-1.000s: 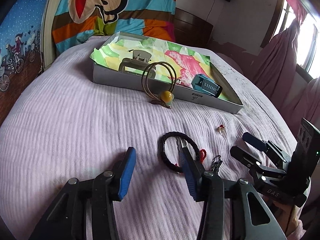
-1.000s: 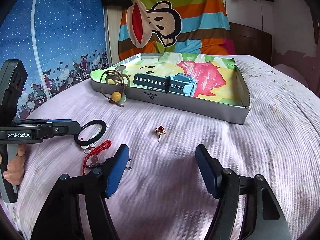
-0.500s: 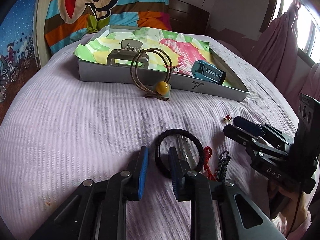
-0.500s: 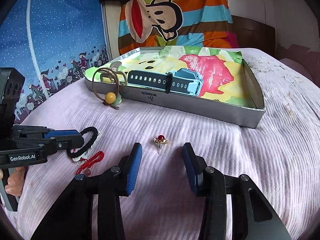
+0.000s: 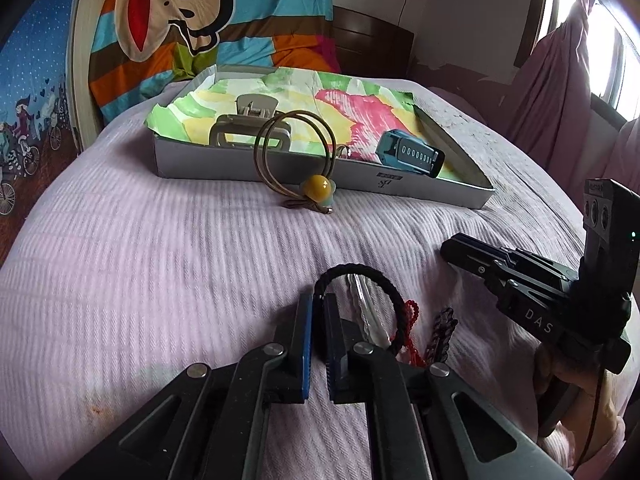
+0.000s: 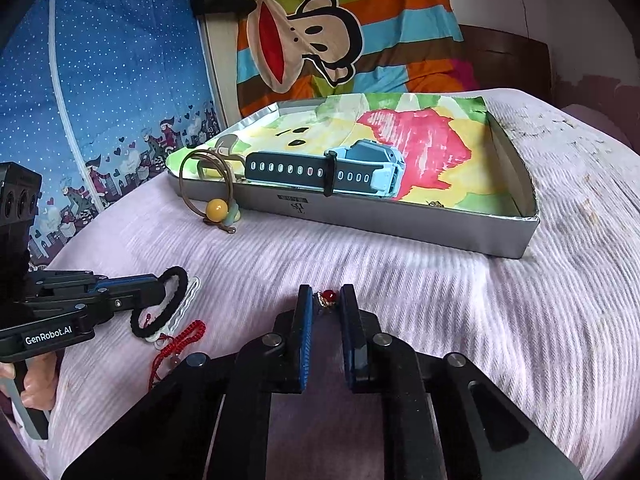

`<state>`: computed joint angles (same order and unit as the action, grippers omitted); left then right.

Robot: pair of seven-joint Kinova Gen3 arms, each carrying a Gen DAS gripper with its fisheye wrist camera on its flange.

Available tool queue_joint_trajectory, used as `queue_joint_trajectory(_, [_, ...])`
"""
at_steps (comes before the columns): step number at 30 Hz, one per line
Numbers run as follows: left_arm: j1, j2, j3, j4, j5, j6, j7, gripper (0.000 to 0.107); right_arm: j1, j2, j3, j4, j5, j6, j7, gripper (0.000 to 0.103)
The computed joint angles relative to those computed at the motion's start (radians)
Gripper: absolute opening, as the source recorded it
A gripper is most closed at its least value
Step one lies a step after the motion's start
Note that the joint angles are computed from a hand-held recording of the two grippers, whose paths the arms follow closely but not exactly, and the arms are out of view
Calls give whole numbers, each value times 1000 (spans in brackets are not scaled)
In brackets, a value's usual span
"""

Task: Organize jewelry
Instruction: 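Grasp the black hair tie with the left gripper while the right grasps the red-stone ring, then carry the hair tie and the red-stone ring over the tray with both grippers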

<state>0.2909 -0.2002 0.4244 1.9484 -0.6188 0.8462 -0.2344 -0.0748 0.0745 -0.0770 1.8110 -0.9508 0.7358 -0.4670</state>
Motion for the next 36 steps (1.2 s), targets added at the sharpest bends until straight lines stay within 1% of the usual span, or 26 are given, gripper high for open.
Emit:
queue_joint_trajectory(6, [-26,-29,49,1,-67,19,84,5,21,-12,9,28,-108,15,112,12])
queue_joint_trajectory(10, [-58,-54,88,-5,-130,22,160,5,31,-24,22,46,-192,24,188,12])
queue_joint_trajectory(14, [-83,-26,140,-59,-217,84,215,5,31,-40,33,61,-277,7,259,12])
queue_joint_trajectory(18, [-57,35,134,-125,-283,151,230,5,24,-50,43,65,-344,-25,318,12])
queue_joint_trajectory(21, [-33,92,104,-183,-305,187,206,5,15,-50,44,59,-380,-63,350,12])
queue_joint_trajectory(24, [-9,140,60,-241,-305,205,162,5,7,-36,40,37,-374,-101,336,12])
queue_joint_trajectory(26, [4,168,25,-276,-296,207,132,5,4,-19,37,16,-349,-124,301,12])
queue_joint_trajectory(30, [31,225,-40,-344,-258,219,68,5,17,26,26,-37,-286,-127,197,12])
queue_joint_trajectory(34, [53,265,-104,-382,-194,216,30,5,12,59,2,-101,-147,-151,77,12])
queue_joint_trajectory(36, [71,279,-130,-387,-179,213,23,6,13,82,-9,-136,-78,-141,9,12])
